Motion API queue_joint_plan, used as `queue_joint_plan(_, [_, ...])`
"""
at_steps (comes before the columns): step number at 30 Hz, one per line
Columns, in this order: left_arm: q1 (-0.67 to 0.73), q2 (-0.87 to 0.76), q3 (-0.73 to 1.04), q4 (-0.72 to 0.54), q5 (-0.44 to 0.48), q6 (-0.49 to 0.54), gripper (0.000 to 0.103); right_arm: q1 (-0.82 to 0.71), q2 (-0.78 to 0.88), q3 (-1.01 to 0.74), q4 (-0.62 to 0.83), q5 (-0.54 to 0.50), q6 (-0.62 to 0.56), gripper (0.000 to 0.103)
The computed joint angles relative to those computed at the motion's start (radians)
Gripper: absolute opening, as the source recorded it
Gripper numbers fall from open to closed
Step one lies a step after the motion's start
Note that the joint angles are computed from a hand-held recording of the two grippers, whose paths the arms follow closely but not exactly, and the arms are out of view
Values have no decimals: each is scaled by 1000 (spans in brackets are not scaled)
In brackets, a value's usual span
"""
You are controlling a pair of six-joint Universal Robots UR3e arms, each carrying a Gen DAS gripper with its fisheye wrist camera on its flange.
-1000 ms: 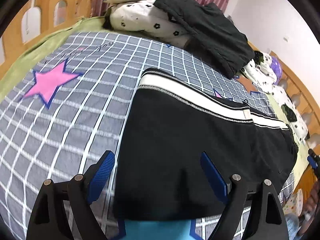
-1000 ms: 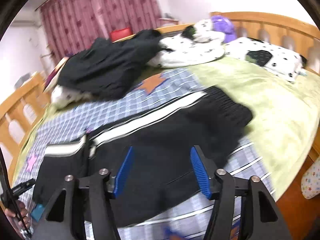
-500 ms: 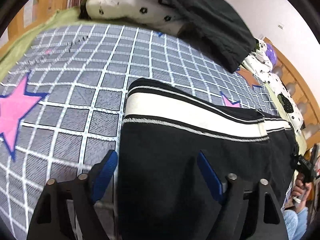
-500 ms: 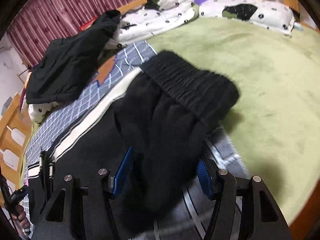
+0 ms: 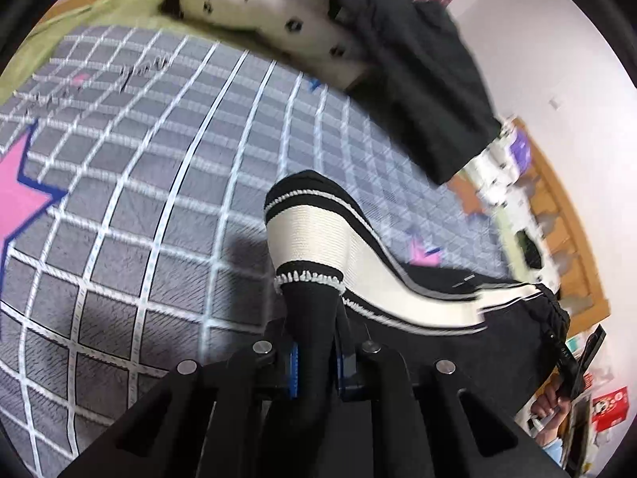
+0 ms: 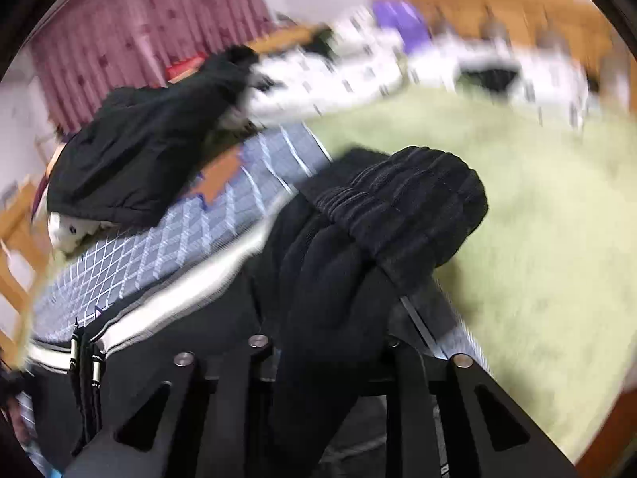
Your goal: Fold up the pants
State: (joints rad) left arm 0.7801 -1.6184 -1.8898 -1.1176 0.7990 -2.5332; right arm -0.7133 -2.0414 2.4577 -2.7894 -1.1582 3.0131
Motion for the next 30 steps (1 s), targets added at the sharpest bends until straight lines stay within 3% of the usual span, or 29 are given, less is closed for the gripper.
queue_joint_plan(3, [24, 68, 19, -38, -37, 35, 12, 200, 40, -127, -54, -133, 106, 17])
queue_joint_plan(7, [112, 40, 199, -296, -82, 139, 12, 452, 129, -357, -38, -269, 207, 16])
queue_joint_plan(10, [176, 41, 253, -227, -15, 136, 12, 569, 187, -467, -38, -272, 261, 16])
queue_joint_plan(15, [233, -70, 289, -40, 116, 134, 13, 689, 290, -452, -129, -244, 281, 17])
queue_joint_plan(17, [234, -149, 282, 11, 148, 125, 13, 745, 385, -436, -152, -314, 257, 17])
queue_joint_plan(20, [176, -269, 276, 171, 265, 24, 16, 786, 550, -434, -149, -451, 255, 18])
queue_joint_plan(22, [153, -293, 302, 177, 303, 22, 23, 763, 627, -463, -64, -475, 279, 25])
queue_joint_plan(24, [147, -284, 318, 165, 309, 14, 33, 640, 611, -406, -1, -310, 297, 26])
queue_joint_plan(26, [154, -247, 279, 214, 301, 10, 58, 557, 538, -329, -10, -199, 299, 30])
queue_joint_plan(30, [179, -158, 197, 206, 244, 84, 63, 604, 527, -285, -126, -289, 313, 32])
